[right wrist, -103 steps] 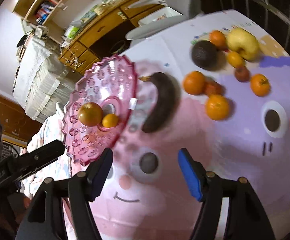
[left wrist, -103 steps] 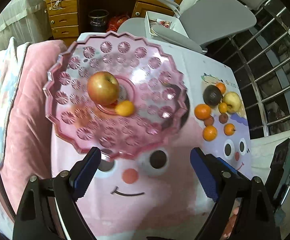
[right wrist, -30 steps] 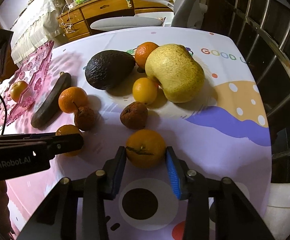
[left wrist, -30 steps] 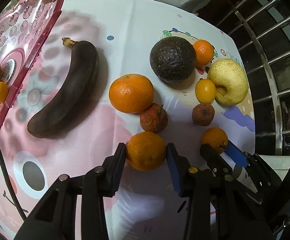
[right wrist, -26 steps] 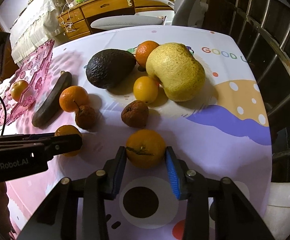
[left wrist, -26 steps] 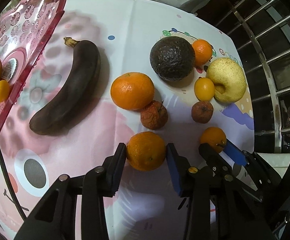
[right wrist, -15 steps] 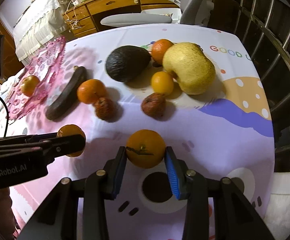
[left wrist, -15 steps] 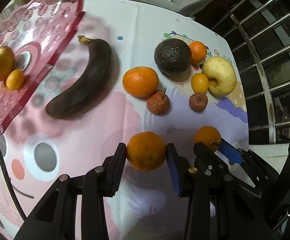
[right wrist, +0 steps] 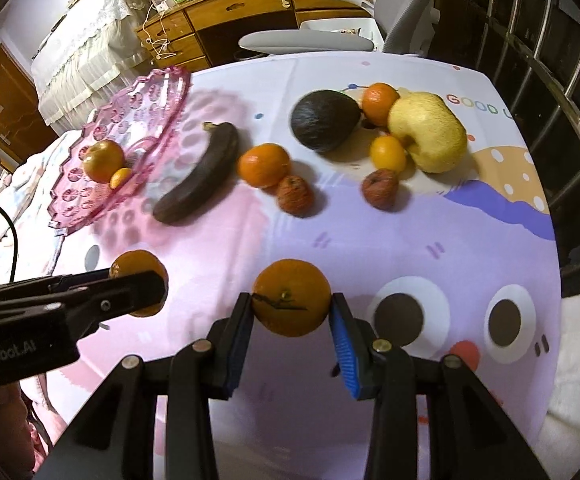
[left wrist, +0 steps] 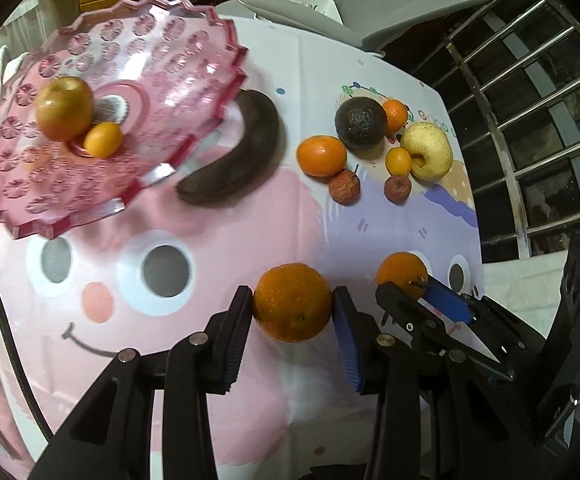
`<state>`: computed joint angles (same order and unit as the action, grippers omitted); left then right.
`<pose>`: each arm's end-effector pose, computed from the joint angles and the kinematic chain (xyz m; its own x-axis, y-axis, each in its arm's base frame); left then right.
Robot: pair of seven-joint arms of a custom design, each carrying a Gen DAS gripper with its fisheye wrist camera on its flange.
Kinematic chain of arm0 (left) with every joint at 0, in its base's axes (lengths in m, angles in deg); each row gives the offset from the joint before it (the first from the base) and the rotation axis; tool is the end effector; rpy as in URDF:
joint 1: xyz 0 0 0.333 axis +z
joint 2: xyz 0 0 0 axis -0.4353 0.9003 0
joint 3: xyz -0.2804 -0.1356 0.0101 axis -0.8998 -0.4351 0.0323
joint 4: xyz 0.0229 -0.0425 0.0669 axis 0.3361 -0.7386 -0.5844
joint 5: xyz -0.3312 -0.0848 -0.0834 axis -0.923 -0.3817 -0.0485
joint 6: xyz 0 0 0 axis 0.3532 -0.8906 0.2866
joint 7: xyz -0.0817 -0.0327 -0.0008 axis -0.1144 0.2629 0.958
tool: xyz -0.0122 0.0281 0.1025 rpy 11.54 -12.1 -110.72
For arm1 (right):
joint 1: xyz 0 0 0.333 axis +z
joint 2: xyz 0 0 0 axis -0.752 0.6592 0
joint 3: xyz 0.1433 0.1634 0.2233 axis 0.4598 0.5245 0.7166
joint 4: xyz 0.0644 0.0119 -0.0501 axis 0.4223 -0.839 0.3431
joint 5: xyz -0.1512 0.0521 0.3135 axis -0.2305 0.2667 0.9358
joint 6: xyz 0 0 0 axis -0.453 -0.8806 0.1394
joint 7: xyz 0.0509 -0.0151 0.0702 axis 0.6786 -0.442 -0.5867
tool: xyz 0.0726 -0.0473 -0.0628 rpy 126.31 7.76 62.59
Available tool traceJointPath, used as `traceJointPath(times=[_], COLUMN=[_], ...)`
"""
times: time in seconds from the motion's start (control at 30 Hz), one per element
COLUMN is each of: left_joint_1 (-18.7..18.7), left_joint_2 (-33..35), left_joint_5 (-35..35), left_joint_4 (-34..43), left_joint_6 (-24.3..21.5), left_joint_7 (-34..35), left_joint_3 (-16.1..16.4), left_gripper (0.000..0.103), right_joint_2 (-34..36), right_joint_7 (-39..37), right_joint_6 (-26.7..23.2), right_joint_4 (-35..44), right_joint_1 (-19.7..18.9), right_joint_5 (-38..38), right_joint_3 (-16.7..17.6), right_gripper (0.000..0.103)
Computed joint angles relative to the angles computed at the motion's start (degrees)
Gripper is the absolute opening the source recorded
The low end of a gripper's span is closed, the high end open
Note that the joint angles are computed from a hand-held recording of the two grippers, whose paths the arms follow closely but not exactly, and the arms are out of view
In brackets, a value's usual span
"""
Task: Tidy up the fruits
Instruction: 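Carry both mandarins over the pink bowl and open both grippers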
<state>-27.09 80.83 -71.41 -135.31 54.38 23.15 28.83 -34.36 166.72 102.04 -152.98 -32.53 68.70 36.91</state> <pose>0.4892 -0.0714 0.4681 0.3276 -0.8811 0.3412 -0.8873 -0.4110 -0.2093 0.5447 0.2369 0.4688 0.4749 -0.8613 -0.1806 -0.8496 -0.3952 -0.3492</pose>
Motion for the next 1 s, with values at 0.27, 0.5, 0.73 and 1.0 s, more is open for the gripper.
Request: traceJointPath(times=[0.27, 0.5, 0.73, 1.0], left_joint_1=[2.2, 5.1, 7.8, 10.9], left_joint_2=[-7.4, -10.7, -11.9, -10.4], left_joint_5=[-1.6, -2.0, -3.3, -5.9], left_joint_4=[-4.8, -6.5, -6.6, -4.8], left_joint_6=[-2.4, -3.2, -4.5, -4.3], left_joint_7=[7.3, 14.6, 22.4, 30.3], left_joint_3=[2.8, 5.1, 7.4, 9.7], left_gripper=[0.039, 0.039, 0.039, 0.039], right_joint_2=[-2.6, -2.7, -1.1, 2.3], right_joint_7=[7.0, 14.2, 21.3, 28.6], right_joint_6=[2.2, 4.4, 7.0, 9.1], right_joint_4=[-1.6, -1.2, 0.9, 5.4], right_joint_1=[3.3, 6.4, 9.0, 11.6], right_joint_5=[-1.4, -3.8, -7.4, -12.6], right_joint_3=[1.1, 2.0, 2.8, 3.4], right_gripper=[0.039, 0.039, 0.039, 0.039])
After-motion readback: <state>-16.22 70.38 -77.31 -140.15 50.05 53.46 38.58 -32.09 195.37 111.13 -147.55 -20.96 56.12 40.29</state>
